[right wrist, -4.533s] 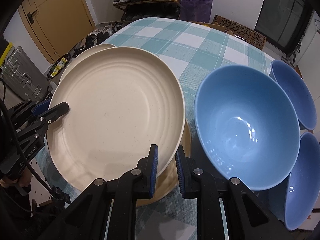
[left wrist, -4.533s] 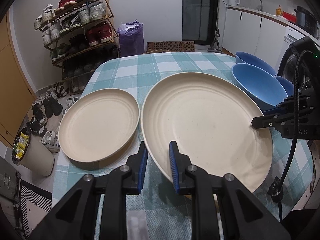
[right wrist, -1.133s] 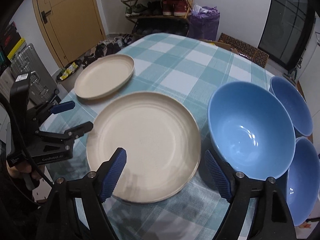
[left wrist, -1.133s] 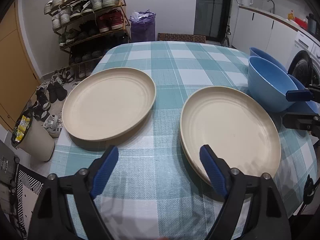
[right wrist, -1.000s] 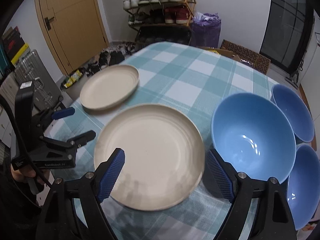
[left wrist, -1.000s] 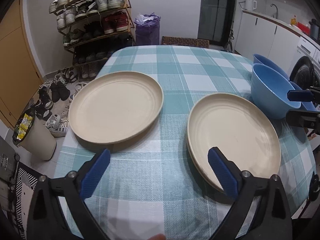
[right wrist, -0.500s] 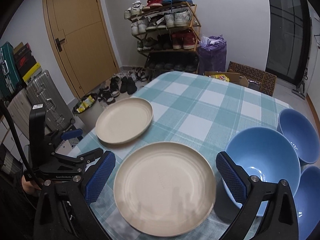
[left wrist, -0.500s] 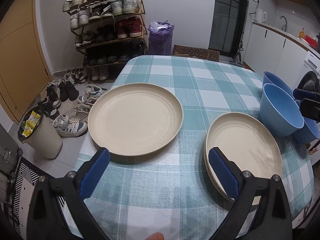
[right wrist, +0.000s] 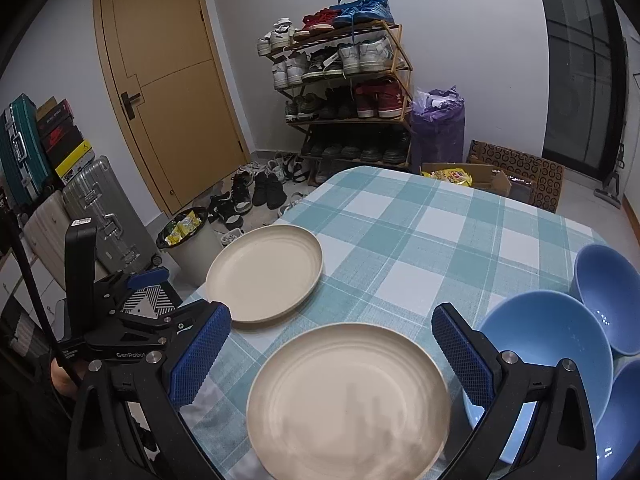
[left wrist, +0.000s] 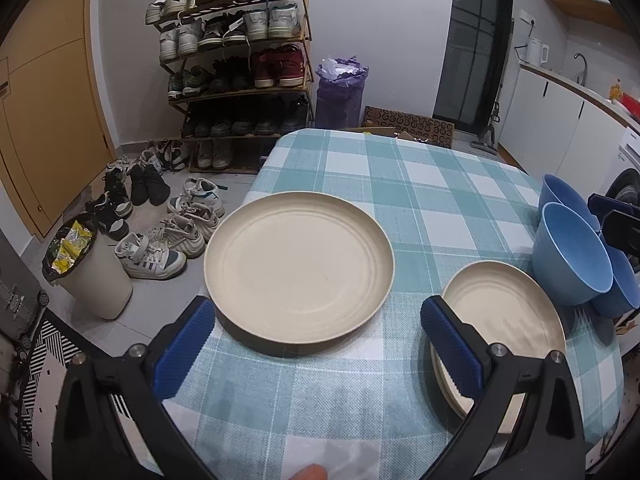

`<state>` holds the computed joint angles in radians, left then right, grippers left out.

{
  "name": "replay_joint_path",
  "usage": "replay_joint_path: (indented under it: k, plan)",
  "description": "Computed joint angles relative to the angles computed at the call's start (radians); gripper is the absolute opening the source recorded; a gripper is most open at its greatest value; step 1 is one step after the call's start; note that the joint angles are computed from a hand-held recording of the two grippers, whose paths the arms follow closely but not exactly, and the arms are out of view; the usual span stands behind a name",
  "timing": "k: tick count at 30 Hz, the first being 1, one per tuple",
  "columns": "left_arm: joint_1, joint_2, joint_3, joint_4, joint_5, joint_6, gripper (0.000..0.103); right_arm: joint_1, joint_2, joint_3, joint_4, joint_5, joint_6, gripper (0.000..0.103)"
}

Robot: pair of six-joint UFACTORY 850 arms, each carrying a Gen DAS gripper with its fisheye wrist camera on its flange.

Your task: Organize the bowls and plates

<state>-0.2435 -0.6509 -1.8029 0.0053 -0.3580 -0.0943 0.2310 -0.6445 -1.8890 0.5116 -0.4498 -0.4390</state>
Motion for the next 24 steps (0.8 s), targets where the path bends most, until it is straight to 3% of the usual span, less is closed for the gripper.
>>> replay_joint_path:
  k: [15,24]
  plan:
    - [0.025,-0.072,-0.107,0.002,-0.036,-0.029,0.103,0.011,-0.153,-0.223,-0.075,-0.091,0.113,0.102]
    - [0.045,-0.114,-0.157,0.009,-0.065,-0.06,0.103,0.022,-0.295,-0.441,-0.163,-0.214,0.222,0.102]
